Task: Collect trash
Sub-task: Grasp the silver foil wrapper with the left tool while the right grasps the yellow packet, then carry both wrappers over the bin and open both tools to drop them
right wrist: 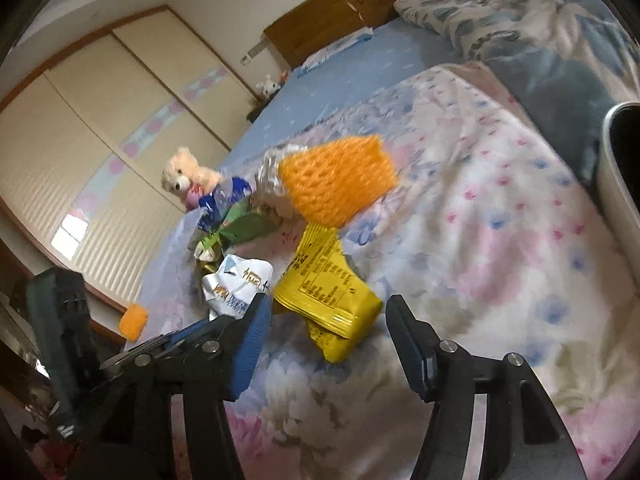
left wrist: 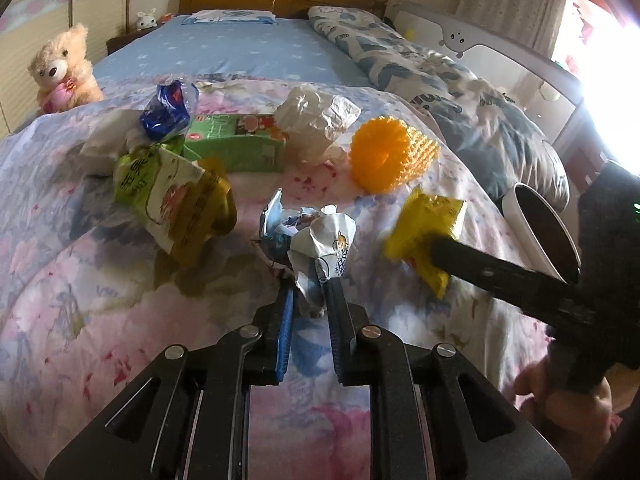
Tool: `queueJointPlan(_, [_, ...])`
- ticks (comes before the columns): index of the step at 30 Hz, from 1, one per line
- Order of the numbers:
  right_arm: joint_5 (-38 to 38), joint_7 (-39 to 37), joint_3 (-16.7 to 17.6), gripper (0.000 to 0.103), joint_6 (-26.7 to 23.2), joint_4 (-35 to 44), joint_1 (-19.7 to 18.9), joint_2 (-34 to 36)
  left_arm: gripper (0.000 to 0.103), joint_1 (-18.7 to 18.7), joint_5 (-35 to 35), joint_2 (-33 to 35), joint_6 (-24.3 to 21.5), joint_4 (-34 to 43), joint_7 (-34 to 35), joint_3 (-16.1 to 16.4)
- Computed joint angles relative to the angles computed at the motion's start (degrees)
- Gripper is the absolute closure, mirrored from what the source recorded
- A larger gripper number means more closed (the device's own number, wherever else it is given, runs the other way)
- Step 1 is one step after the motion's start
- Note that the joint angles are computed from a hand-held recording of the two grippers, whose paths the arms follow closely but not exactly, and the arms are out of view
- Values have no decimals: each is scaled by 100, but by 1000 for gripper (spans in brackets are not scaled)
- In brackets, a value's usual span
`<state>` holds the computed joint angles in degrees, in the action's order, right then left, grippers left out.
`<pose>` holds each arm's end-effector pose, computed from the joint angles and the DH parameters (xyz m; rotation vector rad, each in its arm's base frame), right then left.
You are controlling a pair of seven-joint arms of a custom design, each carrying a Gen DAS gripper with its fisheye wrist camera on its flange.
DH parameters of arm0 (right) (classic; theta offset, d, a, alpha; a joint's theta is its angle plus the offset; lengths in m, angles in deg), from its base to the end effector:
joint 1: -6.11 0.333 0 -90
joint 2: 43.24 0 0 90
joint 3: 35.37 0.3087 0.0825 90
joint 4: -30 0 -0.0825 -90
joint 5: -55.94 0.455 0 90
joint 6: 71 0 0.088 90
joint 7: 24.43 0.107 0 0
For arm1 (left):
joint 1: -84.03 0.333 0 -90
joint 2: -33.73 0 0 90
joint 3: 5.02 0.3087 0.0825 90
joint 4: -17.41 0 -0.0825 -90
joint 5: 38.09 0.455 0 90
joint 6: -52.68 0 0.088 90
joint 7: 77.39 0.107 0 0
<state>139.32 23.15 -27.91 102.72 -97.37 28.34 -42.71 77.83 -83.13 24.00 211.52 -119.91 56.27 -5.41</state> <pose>0.5515 0.2278 0.3621 -1.4662 1.6944 -0.0598 0.5628 -0.0341 0.3831 -1.7257 2.1393 -0.9223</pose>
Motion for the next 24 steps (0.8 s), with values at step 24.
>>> queueJointPlan(24, [-2631,2736,135,77,982,-2252,-407,-1900,89,-922,-507,-614,-398,-248,879,-91])
